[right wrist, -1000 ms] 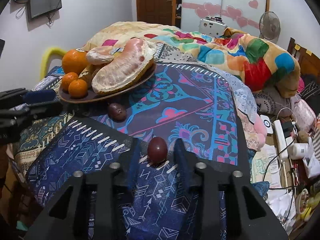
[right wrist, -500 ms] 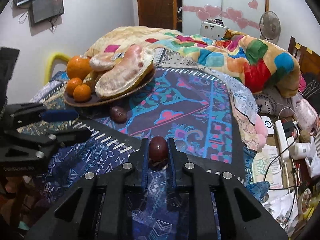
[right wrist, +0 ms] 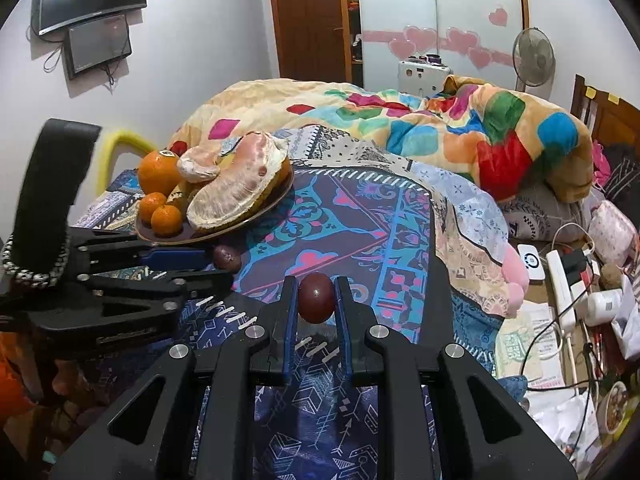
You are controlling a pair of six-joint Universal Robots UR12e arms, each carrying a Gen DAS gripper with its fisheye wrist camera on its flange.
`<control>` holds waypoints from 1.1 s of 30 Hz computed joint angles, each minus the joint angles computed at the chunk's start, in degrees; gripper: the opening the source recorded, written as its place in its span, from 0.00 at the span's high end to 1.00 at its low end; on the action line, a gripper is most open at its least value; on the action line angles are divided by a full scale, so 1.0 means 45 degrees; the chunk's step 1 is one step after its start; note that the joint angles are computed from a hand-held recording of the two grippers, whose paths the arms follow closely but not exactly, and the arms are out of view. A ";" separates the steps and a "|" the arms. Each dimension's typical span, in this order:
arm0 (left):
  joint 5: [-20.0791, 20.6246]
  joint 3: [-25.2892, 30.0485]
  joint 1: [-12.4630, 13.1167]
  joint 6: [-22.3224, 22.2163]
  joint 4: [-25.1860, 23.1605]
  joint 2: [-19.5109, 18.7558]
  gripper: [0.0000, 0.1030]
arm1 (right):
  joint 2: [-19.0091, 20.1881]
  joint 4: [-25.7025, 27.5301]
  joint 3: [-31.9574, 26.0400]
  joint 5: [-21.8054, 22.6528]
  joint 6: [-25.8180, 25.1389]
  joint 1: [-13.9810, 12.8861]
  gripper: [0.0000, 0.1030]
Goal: Organize fruits
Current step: 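Grasp the dark red plum on the quilt with the right tool, then carry the plum onto the plate and open the right tool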
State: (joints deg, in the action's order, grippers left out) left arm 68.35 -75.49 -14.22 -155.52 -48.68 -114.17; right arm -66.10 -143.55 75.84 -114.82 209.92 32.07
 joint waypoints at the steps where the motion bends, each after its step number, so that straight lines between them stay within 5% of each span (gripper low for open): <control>1: 0.0158 0.0000 -0.0044 -0.0060 0.0106 -0.0018 0.68 | 0.0000 0.0000 0.0000 0.0000 0.0000 0.0000 0.84; 14: 0.0590 -0.0085 -0.0193 0.0307 0.0535 -0.0038 0.83 | -0.0046 0.0018 0.0099 0.0241 0.0102 -0.0012 0.84; 20: -0.0376 -0.0199 0.0169 0.0428 0.0127 0.0207 0.84 | 0.0043 0.0208 -0.0167 0.0032 0.0059 0.0049 0.84; 33: -0.0584 -0.0567 0.1142 -0.0086 0.1799 0.0753 0.84 | 0.0973 -0.0039 -0.1711 0.0244 -0.0953 0.0107 0.84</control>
